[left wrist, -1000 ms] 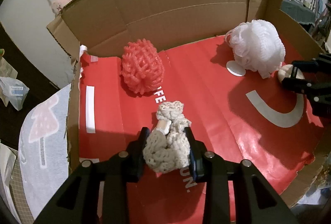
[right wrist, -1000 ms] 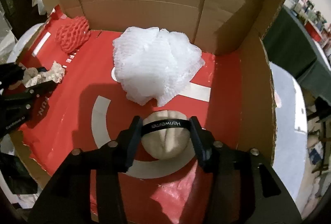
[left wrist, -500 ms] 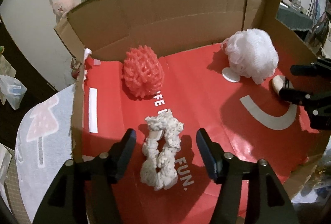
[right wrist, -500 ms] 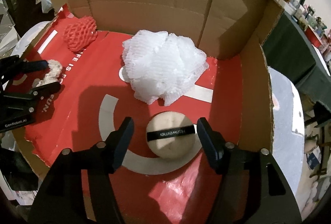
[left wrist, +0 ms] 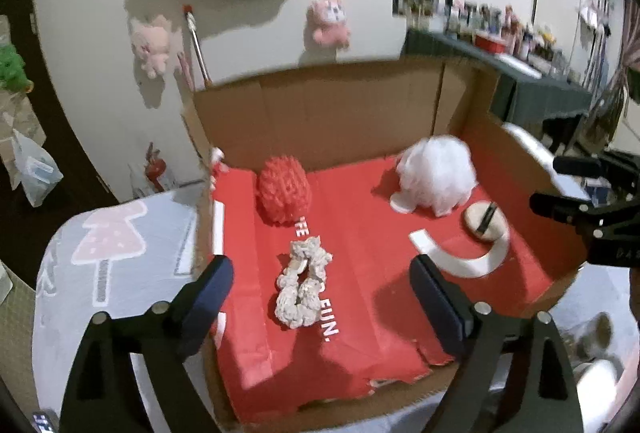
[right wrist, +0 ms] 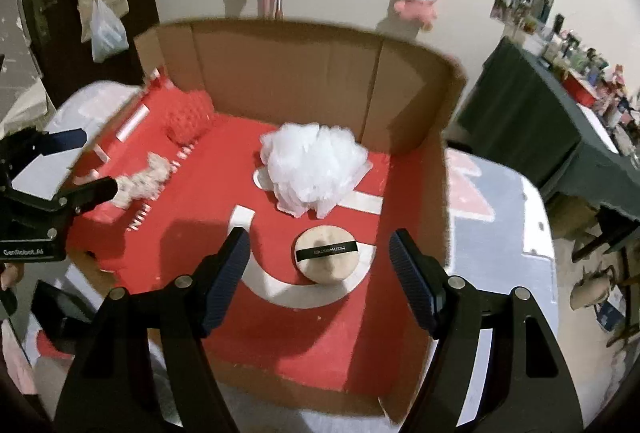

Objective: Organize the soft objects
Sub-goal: 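Withdraw both tools from the box toward the table items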

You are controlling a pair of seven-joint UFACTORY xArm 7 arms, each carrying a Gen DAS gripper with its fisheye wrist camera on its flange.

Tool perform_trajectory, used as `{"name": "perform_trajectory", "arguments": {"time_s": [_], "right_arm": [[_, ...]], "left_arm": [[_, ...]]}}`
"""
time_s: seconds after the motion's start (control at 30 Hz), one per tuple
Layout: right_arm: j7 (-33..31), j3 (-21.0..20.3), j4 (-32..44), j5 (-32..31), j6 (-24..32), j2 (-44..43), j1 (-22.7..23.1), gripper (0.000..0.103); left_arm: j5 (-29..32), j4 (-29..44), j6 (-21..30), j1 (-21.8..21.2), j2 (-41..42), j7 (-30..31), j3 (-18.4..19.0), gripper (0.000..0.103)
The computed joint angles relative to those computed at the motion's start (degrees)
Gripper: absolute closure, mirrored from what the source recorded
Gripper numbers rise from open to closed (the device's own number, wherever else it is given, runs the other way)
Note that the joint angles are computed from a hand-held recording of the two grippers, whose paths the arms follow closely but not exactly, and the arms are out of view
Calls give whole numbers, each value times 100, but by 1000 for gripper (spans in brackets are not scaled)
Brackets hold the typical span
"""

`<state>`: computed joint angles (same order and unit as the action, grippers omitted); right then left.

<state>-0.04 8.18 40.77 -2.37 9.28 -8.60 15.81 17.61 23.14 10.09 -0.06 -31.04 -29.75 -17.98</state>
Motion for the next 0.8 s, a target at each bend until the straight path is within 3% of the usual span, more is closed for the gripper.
{"name": "perform_trajectory", "arguments": {"time_s": [0.2, 0.4, 0.53, 0.67, 0.8], "right_arm": [[28, -23, -831, 214, -412, -1130, 151, 32], [152, -155, -1789, 429, -818, -2497, 504, 31], [372, -143, -2440, 429, -943, -3507, 708, 22], [857, 421, -3038, 313, -814, -4573, 437, 21], [1353, 726, -3595, 146, -598, -5507, 504, 20]], "left_arm": [[-118, -498, 24, -119, -1341, -355, -246, 2], [-338, -1011, 480, -632, -2803, -715, -494, 0], [-452, -1332, 970, -1190, -3817, -1026, -630, 0], [-446, -1546, 1494, -1633, -4587, -1484, -995, 0], [-425, -1750, 2154, -2288, -5232, -2071, -1392, 0]]}}
